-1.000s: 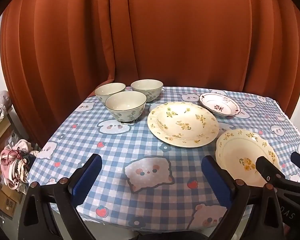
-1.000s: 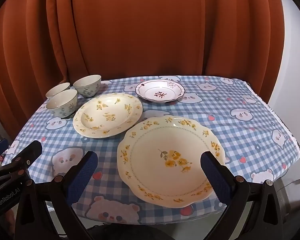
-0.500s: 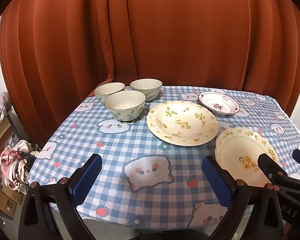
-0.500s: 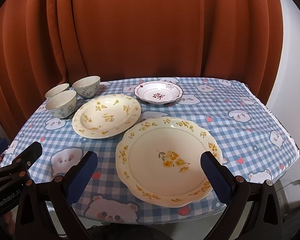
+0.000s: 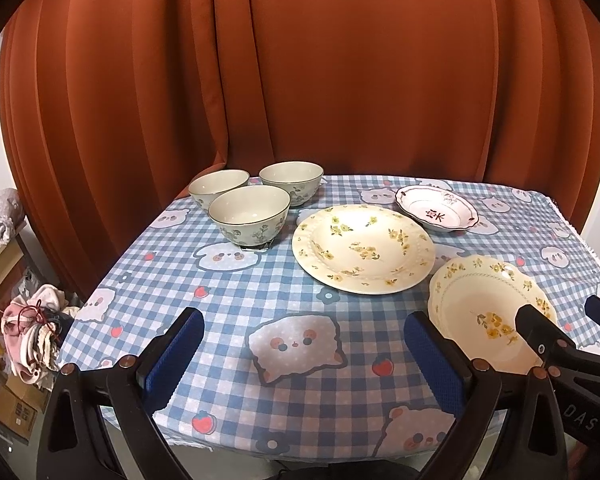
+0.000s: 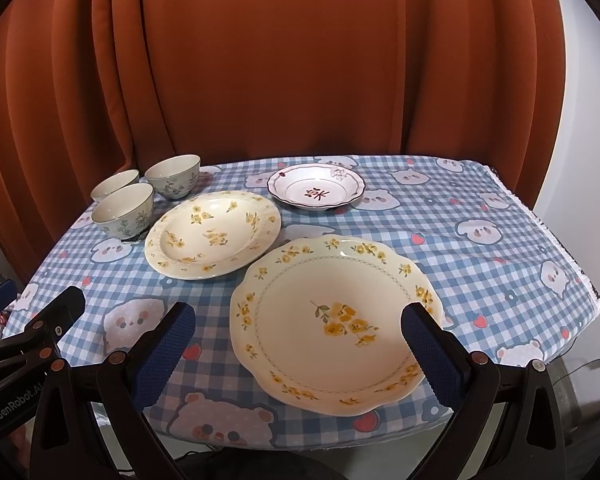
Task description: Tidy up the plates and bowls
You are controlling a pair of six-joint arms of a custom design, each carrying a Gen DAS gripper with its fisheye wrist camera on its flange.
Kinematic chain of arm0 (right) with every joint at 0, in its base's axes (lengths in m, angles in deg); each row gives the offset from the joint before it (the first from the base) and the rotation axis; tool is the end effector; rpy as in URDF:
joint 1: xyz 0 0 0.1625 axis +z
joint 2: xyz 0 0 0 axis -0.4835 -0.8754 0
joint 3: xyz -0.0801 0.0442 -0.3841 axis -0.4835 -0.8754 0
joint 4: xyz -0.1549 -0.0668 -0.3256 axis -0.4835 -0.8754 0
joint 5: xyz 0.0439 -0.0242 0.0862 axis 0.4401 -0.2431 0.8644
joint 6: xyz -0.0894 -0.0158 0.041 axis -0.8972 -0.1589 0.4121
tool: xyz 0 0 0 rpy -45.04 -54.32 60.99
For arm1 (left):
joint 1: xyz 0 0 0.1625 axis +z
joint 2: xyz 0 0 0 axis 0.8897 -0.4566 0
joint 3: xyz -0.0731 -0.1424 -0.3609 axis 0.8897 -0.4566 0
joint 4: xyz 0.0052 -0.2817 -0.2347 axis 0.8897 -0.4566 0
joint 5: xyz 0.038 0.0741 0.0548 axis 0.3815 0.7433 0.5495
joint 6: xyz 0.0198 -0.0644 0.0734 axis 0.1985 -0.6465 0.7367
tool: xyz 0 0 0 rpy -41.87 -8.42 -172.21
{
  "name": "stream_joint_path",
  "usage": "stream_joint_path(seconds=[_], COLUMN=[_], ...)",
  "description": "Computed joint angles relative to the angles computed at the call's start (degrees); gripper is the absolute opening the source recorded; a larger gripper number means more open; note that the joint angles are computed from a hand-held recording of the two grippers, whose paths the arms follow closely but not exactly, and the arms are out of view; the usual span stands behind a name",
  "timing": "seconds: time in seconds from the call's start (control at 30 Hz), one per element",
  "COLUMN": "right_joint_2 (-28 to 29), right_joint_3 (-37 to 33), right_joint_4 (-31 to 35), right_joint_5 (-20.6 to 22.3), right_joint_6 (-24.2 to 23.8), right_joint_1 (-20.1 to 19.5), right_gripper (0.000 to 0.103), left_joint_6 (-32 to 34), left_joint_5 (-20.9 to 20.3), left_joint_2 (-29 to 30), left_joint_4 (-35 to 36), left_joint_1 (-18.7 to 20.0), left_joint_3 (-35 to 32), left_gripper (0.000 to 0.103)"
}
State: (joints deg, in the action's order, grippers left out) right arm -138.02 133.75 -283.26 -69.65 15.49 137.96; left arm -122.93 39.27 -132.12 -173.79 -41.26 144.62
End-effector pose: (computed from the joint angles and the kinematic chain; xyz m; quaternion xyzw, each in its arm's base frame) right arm 0.2173 -0.3945 0.2108 0.2463 -0.8461 0.3605 0.3057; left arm -0.2734 -0.3503 0.1383 0.0324 0.7855 -0.4586 0.4143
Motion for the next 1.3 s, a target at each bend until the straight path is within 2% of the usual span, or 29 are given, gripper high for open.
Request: stream_joint_path(seconds=[0.5,0.63,1.0,1.3], right_joint_2=[0.64,2.00,4.28,6.92], right_joint_3=[-0.40,-1.31,-6.25,-8.44], right_joint_4=[-0.03,-0.99,5.21,5.93], right_joint_5=[-0.23,-1.71,-7.65,-10.30], right_joint_6=[0.77,1.41,7.46,9.74], right_joint_1=[0.74,1.66,5.69,7.56], right_gripper=[0.103,0.103,0.103,0.103], left_joint_6=[-0.86,2.99,16.07,21.81], left_joint_5=[0.54,1.36,2.34,2.15], left_joint_2=[-0.42,-1.28,-4.92,-6.86], left_joint_4=[1.18,-1.81,-12.52,-18.44], left_joint_1=[-0.43,0.39,3.11,4.63], left_joint_3=[0.86,1.71,3.04,5.34], left_gripper=[0.100,0.098,0.097,0.097])
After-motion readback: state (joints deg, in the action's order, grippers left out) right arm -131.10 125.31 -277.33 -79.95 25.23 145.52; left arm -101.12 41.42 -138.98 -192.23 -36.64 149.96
